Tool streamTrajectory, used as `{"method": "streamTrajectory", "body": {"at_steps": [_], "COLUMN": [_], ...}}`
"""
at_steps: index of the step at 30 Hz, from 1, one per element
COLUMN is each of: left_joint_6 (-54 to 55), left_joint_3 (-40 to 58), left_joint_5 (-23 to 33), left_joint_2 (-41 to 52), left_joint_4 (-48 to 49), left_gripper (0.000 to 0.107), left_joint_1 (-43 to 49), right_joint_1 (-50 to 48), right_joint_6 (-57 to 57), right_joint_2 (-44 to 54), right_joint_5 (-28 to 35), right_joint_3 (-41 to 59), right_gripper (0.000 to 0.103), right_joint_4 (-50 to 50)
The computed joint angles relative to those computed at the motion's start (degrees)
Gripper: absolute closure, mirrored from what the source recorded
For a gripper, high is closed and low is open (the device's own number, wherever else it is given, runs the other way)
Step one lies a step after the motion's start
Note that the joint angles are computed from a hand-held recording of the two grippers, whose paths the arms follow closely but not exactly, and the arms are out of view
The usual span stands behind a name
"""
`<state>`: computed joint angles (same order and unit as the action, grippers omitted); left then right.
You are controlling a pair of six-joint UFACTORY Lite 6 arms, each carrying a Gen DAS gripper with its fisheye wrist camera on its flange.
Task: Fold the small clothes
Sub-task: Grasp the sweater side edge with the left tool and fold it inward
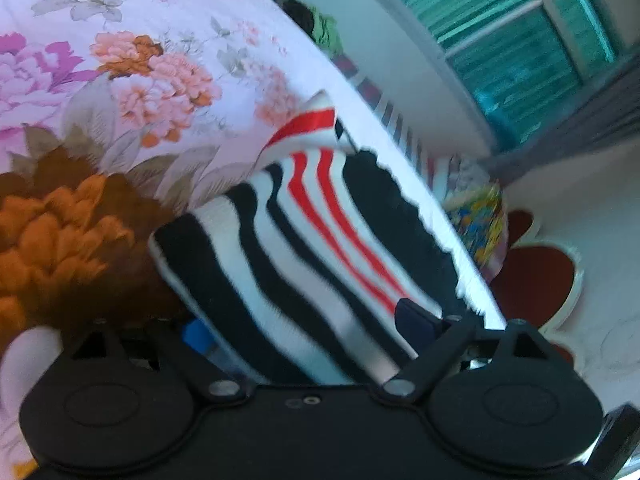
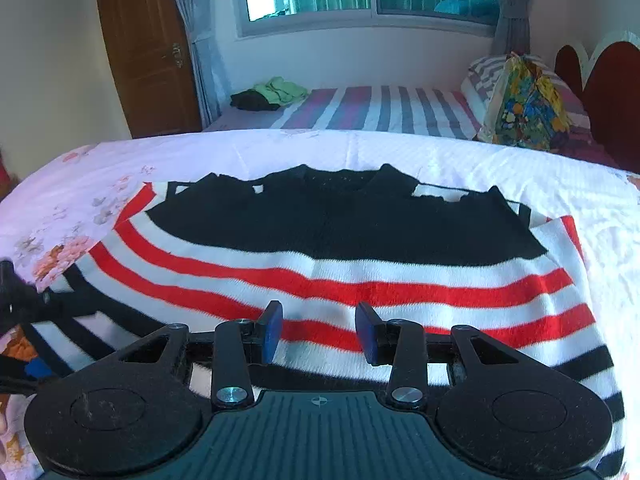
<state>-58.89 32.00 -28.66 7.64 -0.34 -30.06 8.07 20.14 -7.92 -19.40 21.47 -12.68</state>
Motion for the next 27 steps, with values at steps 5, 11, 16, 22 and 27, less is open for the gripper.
{"method": "streamTrajectory", "body": {"at_steps": [5,11,16,22,27], "left_joint_6": [0.01,-3.95,-1.37,8.54,21.7], "left_joint_3": [2.17,4.56,4.86,5.75,8.17], "left_joint_5": [-6.71,-7.72,-5.81,-2.58,-0.68], "left_joint_2": [4.95,9.13,8.55,5.38,1.38], "left_joint_4": [-3.62,1.9,0.57,-6.81,-13.24], "left_gripper": [0.023,0.07,0.077,0.088,0.088], "left_joint_1": [0.08,2.8,2.52,-0.47,-4.29], "right_joint_1": [1.24,3.04,4.27,6.8,8.0], "right_joint_6": [-11.33,-20.02,-23.14,-27.08,-26.08], "right_joint_2": [3.08,8.45,9.26,11.29,12.74], "right_joint_5": [-1.82,-3.33,-8.59,-11.47,-16.84], "right_joint_3": [1.81,3.42,0.24,0.2,-1.84], "right_gripper": [0.063,0.063,0.063,0.063,0.063], "right_joint_4": [10.26,17.26,19.72,24.95,25.77]}}
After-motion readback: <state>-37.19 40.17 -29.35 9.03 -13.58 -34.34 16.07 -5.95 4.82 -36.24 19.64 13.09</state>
